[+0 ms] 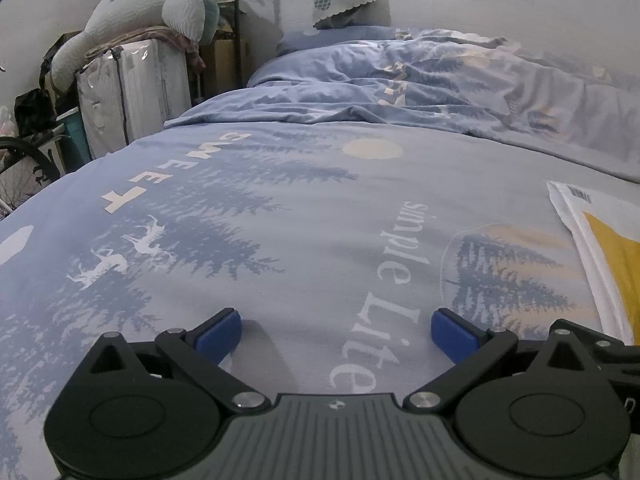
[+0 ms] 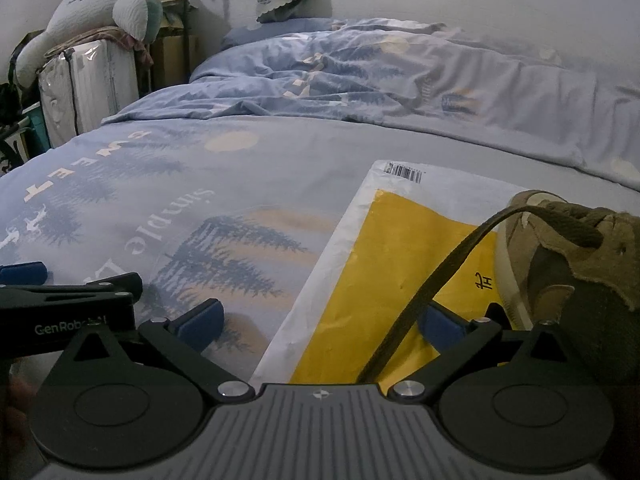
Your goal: Lace up shoes with both hands
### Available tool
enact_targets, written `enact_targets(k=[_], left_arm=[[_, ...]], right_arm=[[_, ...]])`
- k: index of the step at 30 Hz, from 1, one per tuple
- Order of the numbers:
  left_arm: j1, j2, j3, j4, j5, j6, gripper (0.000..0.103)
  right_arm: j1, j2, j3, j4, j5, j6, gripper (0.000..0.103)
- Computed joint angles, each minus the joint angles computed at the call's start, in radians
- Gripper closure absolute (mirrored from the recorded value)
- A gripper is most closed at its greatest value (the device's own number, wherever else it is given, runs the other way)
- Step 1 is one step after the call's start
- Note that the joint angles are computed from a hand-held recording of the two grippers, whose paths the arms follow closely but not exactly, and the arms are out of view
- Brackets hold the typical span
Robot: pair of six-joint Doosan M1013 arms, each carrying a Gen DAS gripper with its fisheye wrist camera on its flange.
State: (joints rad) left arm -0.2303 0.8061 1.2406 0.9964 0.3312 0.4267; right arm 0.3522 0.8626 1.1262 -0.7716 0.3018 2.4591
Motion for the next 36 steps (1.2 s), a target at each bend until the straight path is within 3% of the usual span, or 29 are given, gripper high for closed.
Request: enact_targets(k=[36], left_arm=[[0.005,-0.001,0.003,-0.005,-0.016,-0.007,0.0]], right_arm=[[-0.001,0.009,-0.016,0.023,0.005,-0.031,0.0]])
